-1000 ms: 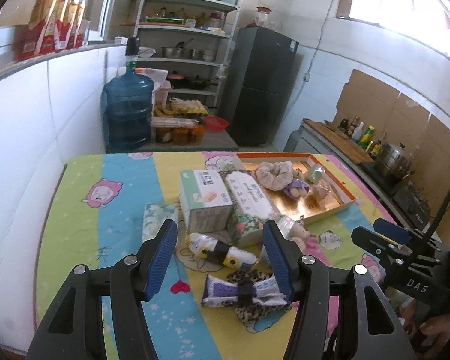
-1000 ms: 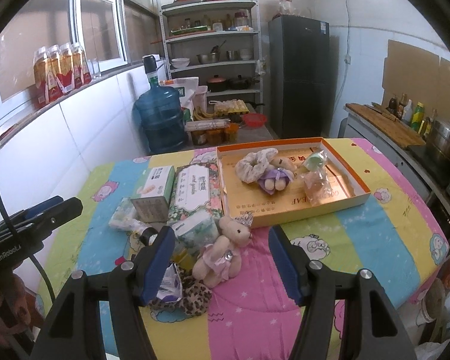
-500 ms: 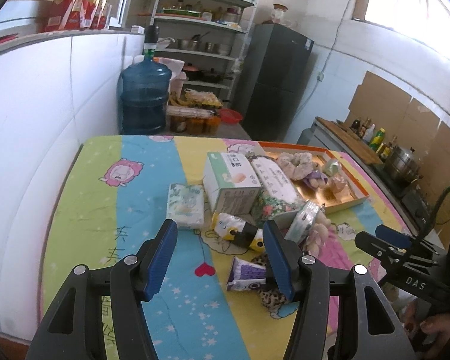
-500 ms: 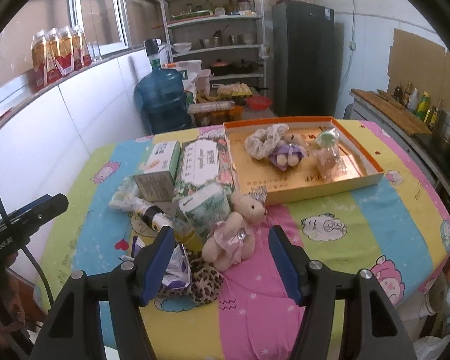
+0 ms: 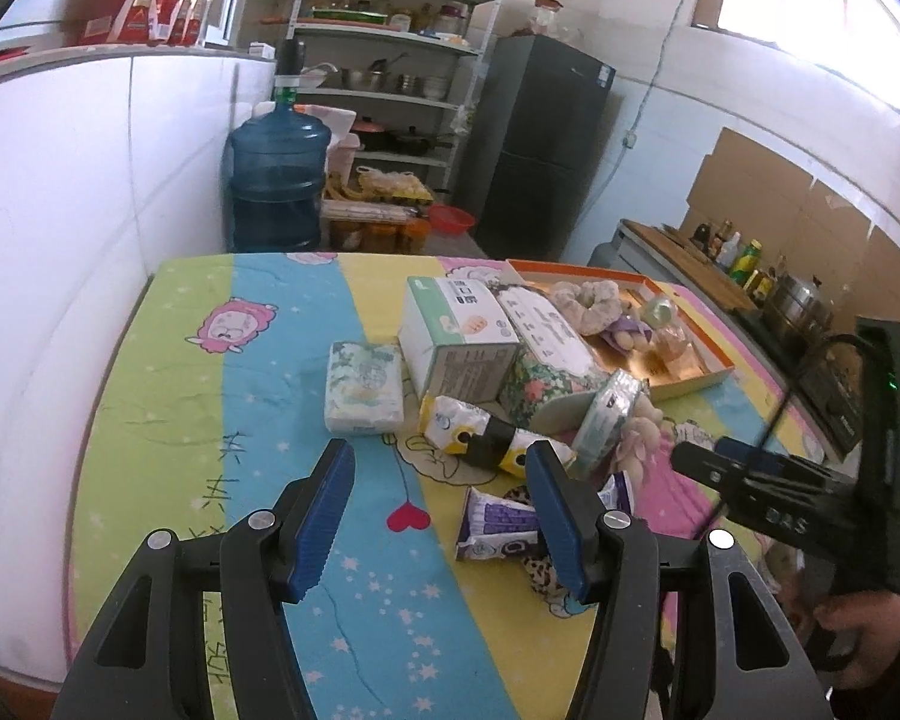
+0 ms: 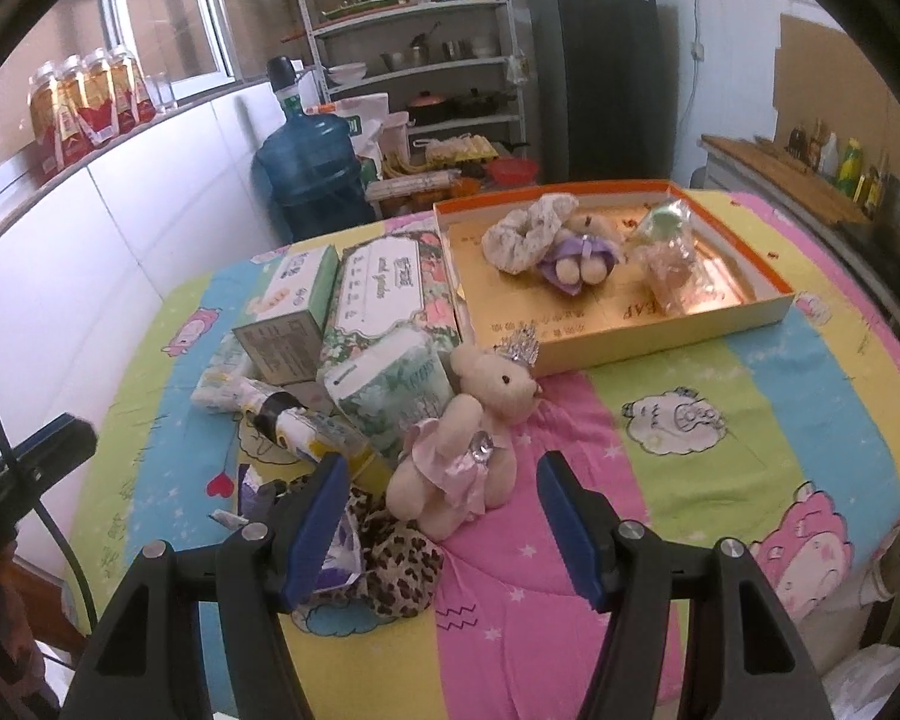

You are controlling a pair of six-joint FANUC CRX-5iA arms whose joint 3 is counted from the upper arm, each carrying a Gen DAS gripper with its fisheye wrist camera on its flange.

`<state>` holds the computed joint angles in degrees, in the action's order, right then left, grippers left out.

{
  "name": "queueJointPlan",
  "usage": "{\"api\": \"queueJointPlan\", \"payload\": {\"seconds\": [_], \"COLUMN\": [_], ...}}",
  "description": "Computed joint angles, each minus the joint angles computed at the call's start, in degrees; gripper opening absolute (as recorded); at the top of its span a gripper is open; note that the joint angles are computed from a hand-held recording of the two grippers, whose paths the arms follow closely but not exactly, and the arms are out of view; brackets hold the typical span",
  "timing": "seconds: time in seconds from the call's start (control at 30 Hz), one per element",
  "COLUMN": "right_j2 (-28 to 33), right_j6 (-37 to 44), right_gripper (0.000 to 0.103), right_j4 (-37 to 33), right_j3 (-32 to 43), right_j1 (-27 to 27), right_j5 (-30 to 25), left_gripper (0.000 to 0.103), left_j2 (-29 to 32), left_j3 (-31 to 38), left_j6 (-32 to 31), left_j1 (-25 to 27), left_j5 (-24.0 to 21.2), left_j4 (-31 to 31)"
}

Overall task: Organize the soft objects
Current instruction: 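Move both tools back toward the pile, right tool toward the pink-dress bear, then grasp the pink-dress bear with the right tool and lift it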

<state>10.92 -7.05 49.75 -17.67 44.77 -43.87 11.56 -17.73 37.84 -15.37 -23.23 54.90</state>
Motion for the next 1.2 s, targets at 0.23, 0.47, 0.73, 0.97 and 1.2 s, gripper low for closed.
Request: {"api": "queueJointPlan", "payload": {"seconds": [0.23,0.47,0.73,0.97,1.2], "right_j2": [2.24,4.60,6.27,6.48,10.58], "right_j6": [2.12,5.80,10.38,6.63,14.06], "right_gripper": [0.065,0.065,0.065,0.069,0.075], "right_j4": [-4.31,-9.16,-14.41,-10.24,-8.59], "right_j3": [1.01,3.41,5.46,3.05,7.38], "right_j1": [-2.40,-4.30,-5.34,-5.44,-3.00], "right_j5": [3.87,5.78,5.16,6.80,-0.94], "left_gripper": [0.061,0.061,0.061,0.061,0.061], "left_j2": [-0.09,0.07,0.74,1.88,2.19], "left_j3": [0.39,0.61,1.32,2.62,2.96], "left_j6": [3.98,6.84,7.64,8.34,8.41], "left_j1": [0.99,1.74,1.56,1.20,1.13], "left_j5": [-1.05,-1.72,-2.48,-3.49,-4.08], "left_j4": [-5.05,-7.93,-8.97,-9.70,-10.00]}}
